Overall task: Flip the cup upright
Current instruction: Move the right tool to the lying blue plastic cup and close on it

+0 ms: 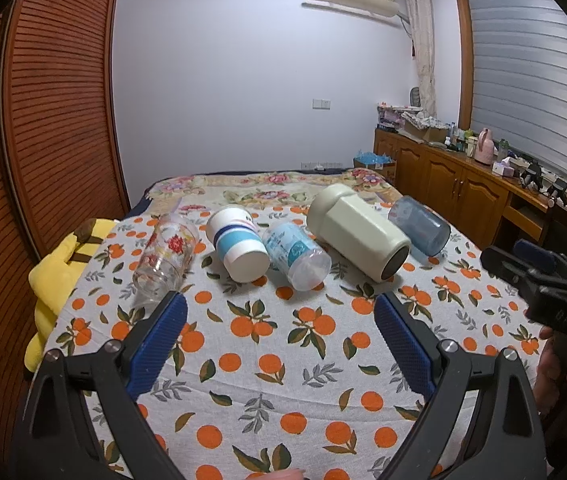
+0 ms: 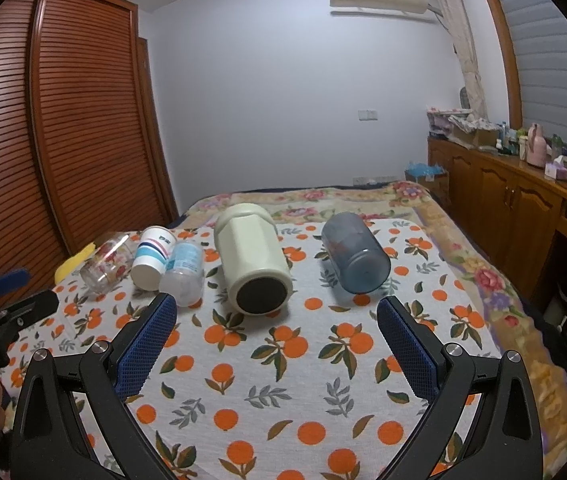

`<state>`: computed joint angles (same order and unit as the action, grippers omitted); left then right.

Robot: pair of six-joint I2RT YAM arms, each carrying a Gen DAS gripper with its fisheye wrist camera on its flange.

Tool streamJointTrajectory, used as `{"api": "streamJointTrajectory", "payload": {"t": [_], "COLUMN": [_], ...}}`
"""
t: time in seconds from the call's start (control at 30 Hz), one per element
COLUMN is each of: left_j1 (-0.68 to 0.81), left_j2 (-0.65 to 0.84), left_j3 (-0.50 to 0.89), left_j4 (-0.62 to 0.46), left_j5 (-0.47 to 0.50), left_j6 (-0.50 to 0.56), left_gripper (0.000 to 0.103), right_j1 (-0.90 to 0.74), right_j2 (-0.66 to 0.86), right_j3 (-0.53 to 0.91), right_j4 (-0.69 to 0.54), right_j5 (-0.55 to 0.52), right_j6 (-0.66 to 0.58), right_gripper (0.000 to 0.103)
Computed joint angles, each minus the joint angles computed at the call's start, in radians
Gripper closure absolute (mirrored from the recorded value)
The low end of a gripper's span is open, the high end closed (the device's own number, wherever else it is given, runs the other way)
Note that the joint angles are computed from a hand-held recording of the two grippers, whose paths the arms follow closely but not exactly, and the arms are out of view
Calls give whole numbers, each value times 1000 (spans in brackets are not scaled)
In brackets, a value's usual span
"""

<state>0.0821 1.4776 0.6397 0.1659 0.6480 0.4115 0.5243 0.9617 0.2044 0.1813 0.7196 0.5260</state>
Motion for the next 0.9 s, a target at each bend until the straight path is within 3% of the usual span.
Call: {"api": "streamJointTrajectory", "payload": {"t": [0.37,0.57,0.9], "left_j1": [-53,-109,-203], "left_j2": [128,172,243], "left_j3": [63,116,253], "left_j4": [13,5,-57], "left_j5": [-50,-82,-139], "left_j6": [1,-5,-47], "left_gripper": [8,8,8], "right_j1": [-135,-326,-606], "right_j2": [18,0,201], "right_j3": [8,47,207], "right_j4": [1,-34,-34], "right_j5": [-99,-262,-506], "right_j6": [-56,-156,-335], "right_gripper": [1,1,1]}}
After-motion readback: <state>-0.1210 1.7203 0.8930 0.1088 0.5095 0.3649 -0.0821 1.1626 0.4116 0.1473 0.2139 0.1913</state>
